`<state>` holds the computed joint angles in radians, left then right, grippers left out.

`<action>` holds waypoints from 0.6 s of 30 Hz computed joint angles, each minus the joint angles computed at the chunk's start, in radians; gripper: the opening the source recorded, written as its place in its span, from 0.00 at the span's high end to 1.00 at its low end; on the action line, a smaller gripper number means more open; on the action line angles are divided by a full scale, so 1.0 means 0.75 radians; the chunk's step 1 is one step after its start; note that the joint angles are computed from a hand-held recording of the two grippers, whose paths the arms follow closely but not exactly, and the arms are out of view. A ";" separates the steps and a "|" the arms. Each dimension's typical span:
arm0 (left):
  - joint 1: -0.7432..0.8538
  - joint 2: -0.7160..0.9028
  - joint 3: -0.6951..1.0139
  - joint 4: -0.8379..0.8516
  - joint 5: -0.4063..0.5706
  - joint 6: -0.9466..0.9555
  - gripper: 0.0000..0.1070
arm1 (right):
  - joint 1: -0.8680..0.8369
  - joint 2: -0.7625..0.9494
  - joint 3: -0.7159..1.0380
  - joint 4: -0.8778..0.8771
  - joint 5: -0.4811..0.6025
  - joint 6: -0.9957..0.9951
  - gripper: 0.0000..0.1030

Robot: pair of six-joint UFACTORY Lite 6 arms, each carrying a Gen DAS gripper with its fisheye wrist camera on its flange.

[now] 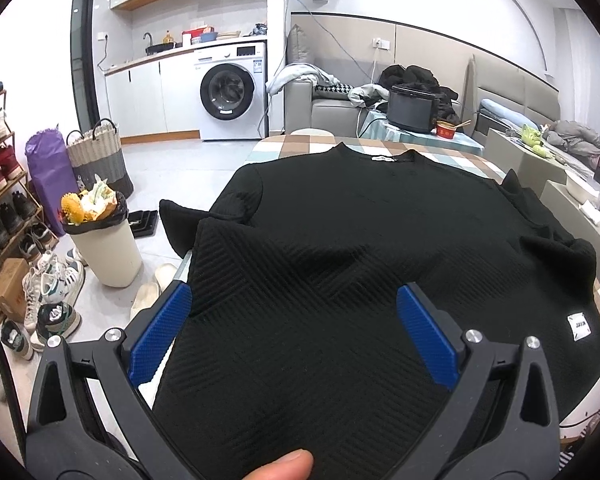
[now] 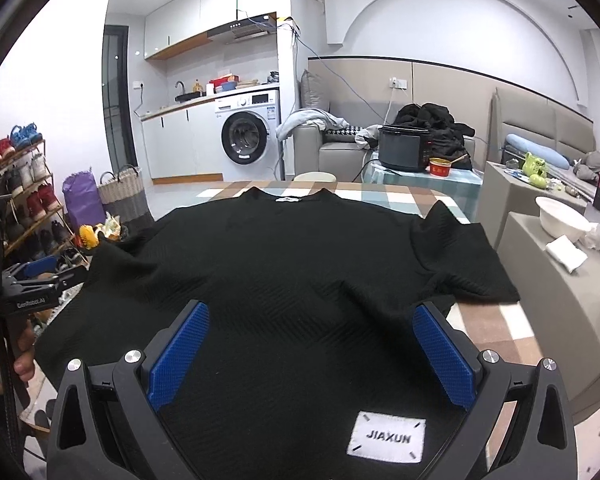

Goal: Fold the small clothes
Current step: 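Move the right gripper to the sweater's side edge and grasp it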

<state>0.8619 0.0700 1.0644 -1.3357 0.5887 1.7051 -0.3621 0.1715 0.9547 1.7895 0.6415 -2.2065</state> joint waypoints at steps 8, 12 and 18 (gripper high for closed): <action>-0.045 0.153 0.185 0.150 -0.028 -0.175 0.05 | 0.029 0.121 0.232 -0.160 -0.054 0.282 0.00; -0.068 0.281 0.363 0.285 0.020 -0.368 0.05 | 0.038 0.223 0.394 -0.290 -0.096 0.492 0.00; -0.118 0.492 0.653 0.414 0.018 -0.600 0.05 | -0.026 0.455 0.759 -0.599 -0.090 0.975 0.00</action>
